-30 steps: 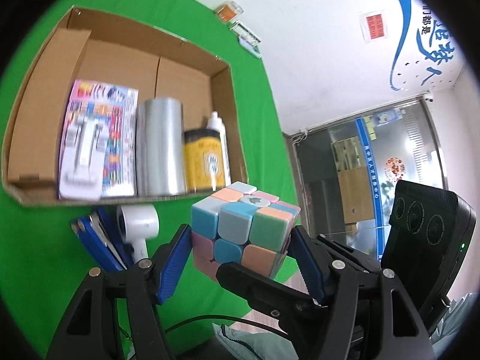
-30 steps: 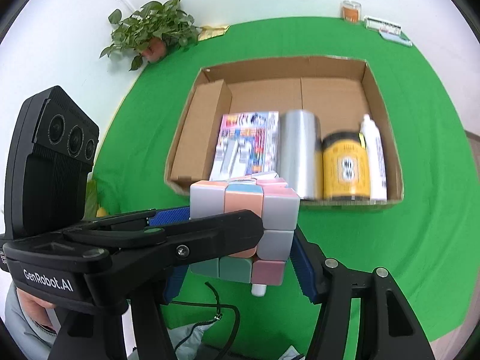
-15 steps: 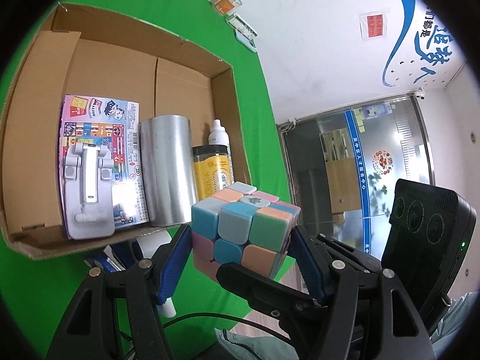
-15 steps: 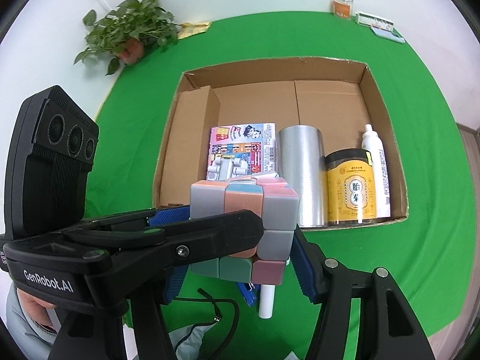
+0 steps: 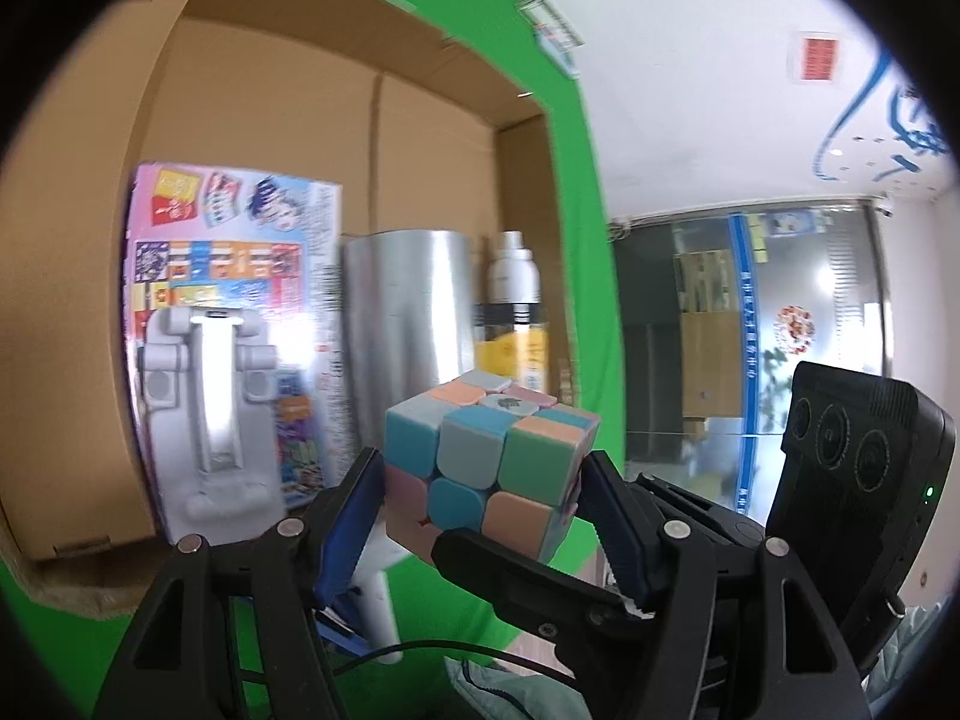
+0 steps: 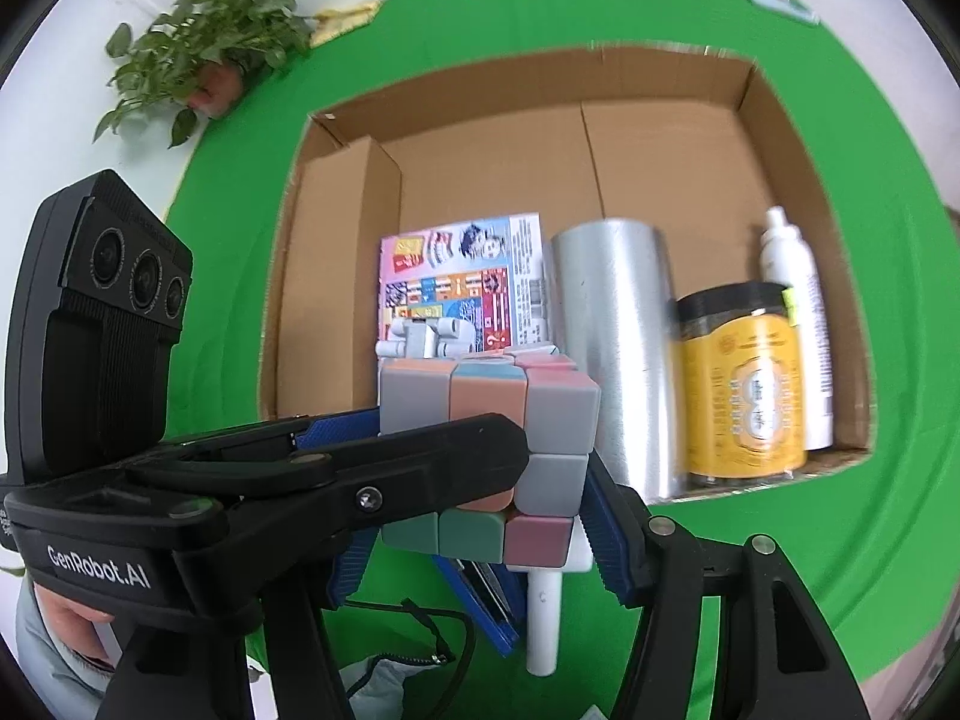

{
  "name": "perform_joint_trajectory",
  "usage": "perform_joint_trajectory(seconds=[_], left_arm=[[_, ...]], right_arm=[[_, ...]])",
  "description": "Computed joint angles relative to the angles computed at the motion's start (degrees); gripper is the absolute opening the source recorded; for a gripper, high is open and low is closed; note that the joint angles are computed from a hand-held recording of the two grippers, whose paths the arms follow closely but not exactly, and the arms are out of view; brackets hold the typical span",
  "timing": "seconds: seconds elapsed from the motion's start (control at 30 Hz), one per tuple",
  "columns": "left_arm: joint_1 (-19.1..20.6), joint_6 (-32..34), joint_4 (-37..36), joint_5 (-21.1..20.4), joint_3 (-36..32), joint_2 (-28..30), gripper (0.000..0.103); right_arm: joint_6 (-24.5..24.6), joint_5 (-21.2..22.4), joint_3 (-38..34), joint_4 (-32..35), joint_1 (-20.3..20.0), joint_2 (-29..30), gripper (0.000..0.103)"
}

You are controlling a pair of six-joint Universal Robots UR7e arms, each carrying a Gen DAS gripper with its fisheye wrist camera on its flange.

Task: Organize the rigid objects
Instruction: 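Carry the cube into the box and lower it beside the phone stand, then open both grippers and move them to the white hair dryer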

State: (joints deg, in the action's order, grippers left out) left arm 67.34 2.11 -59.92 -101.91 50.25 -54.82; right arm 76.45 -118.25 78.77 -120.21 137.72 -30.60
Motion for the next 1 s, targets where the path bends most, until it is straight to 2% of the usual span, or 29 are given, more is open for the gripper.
perform_joint_trajectory(seconds=[0.27,0.43,0.53,0.6,0.63,0.67,0.8,0.9,1.0], left_arm=[[1.2,-2.3,1.5,4.2,1.4,2.0,0.066],[0.6,-2.8,2.6,7.6,0.9,2.3,0.068],[-0.2,-2.9,3.1,10.3,-0.4,1.9,0.068],[-0.5,-2.5,2.6,10.9,-0.9,0.9,0.068],[-0.6,-2.2,2.3,11.2,-1.1,0.4,0.068],[-0.7,-2.0,2.1,11.5,-1.5,-0.4,0.068],[-0.8,-1.5,-0.7,12.0,-0.6,-4.0,0.071],[-0.7,-1.3,-2.8,14.1,0.5,-6.5,0.071],[-0.1,-2.4,-3.6,15.1,2.2,-8.8,0.071]], right_arm=[[0.2,5.4,7.6,-11.0,-4.2,0.1,0.057],[-0.3,6.9,7.8,-11.7,-5.1,1.2,0.057],[-0.8,5.2,6.3,-9.9,-4.2,1.7,0.06],[-1.8,3.6,5.4,-9.5,-3.2,1.5,0.071],[-2.5,2.3,5.1,-9.6,-2.4,1.3,0.079],[-2.9,1.2,4.6,-8.9,-1.8,1.2,0.082],[-5.0,-4.6,2.1,-4.8,1.6,1.3,0.089],[-4.3,-9.0,1.3,-2.5,4.0,1.0,0.098],[-4.1,-7.7,3.6,-4.2,5.1,-0.3,0.098]])
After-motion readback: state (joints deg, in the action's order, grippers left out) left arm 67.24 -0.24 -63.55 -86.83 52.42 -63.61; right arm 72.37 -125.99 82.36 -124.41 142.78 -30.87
